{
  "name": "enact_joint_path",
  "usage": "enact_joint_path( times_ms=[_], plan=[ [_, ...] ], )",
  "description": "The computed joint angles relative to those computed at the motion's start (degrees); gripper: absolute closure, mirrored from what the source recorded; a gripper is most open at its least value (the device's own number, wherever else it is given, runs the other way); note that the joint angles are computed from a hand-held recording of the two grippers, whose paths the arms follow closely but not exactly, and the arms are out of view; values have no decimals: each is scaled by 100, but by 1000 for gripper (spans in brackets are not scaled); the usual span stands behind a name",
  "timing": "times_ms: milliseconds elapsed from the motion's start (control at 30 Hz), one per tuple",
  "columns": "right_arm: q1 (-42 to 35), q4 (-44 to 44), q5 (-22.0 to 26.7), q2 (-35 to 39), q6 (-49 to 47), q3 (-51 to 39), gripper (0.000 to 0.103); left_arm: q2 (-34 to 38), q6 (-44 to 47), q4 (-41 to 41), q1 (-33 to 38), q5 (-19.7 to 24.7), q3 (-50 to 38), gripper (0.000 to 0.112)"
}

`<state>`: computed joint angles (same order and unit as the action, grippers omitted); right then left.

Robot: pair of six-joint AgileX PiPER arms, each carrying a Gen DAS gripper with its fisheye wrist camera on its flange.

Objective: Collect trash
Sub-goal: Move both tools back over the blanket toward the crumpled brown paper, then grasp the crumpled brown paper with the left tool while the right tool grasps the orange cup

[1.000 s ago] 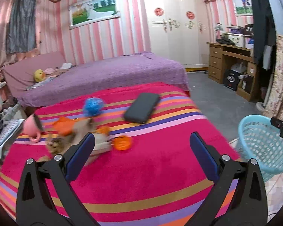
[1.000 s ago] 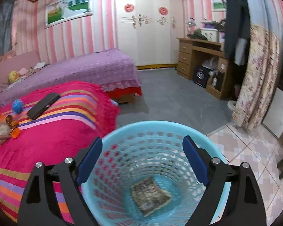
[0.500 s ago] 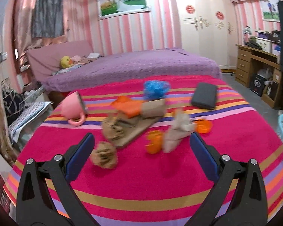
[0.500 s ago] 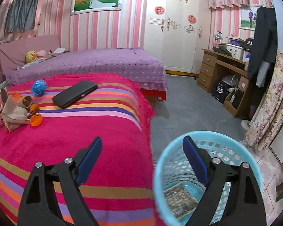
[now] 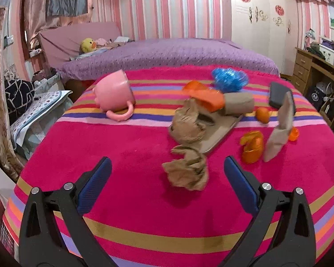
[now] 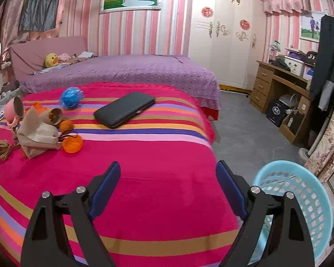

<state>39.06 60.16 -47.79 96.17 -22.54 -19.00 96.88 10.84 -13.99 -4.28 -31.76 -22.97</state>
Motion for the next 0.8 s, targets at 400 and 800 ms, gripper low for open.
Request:
enact_joint_path(
  times_ms=[400,800],
  plan=[
    [303,84,337,428,-332,-734,18,458,-805,1202,169,971,-662,53],
    [96,-206,1484,1057,-760,-1947,18,342,1010,-893,-349,476,-580,63]
  ],
)
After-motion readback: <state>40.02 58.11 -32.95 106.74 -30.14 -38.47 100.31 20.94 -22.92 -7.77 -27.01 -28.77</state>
